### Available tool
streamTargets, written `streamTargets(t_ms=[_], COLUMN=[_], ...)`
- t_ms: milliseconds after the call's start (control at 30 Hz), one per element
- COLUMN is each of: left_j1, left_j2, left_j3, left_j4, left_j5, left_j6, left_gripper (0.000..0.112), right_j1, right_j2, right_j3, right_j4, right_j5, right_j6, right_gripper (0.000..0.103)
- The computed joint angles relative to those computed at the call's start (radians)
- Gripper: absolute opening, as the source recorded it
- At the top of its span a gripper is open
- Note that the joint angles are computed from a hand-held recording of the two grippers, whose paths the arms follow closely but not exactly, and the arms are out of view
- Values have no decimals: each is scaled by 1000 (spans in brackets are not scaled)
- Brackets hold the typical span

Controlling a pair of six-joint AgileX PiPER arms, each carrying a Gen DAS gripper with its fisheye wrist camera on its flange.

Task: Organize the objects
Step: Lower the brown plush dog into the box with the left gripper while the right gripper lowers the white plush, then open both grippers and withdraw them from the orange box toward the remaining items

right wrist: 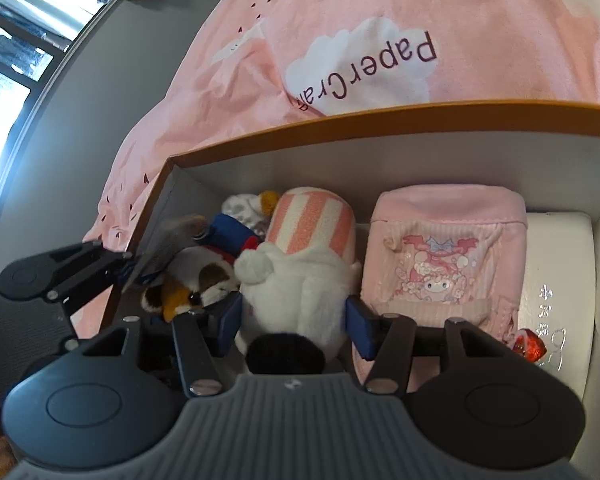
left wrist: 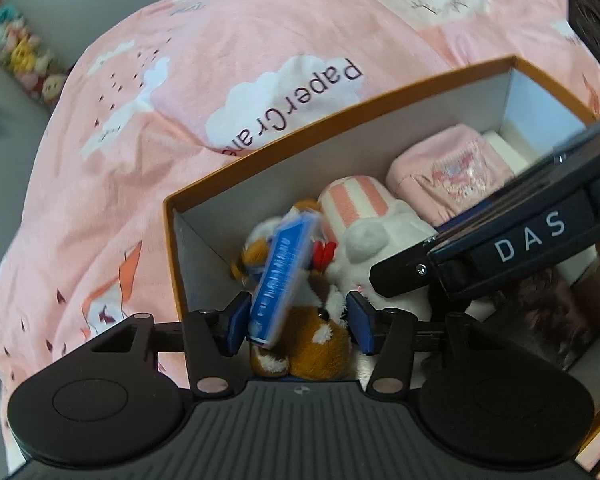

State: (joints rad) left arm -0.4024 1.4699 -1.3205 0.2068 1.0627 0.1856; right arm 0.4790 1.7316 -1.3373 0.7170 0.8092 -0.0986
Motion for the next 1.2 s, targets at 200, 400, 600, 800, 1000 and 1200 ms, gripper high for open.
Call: streamTargets(t_ms=[200, 400, 600, 800, 1000, 1200], left_j1=[84, 127, 31, 37, 49, 48], left_j2=[-21, -64, -86, -78, -52, -25], left_j3=[-20, -34, 52, 78, 59, 47], left_j4=[-134, -216, -59, -43, -41, -43], left_j5=[6, 82, 63, -2, -15, -30], left_j6=[120, 257, 193, 136, 81, 33], left_gripper=[62, 53, 32, 29, 24, 23], right_j1=[32, 46, 122, 158, 153, 189], right_j2=[-45, -120, -152, -109, -107, -73], right_j3=[-4, 6, 27, 19, 28, -19], right_j4=[-105, -201, -327, -445, -439, -497], right_j5=[-19, -11, -48, -46, -24, -16], right_j6=[16, 8, -21, 64, 54, 102], right_gripper=[59, 57, 46, 30, 26, 26])
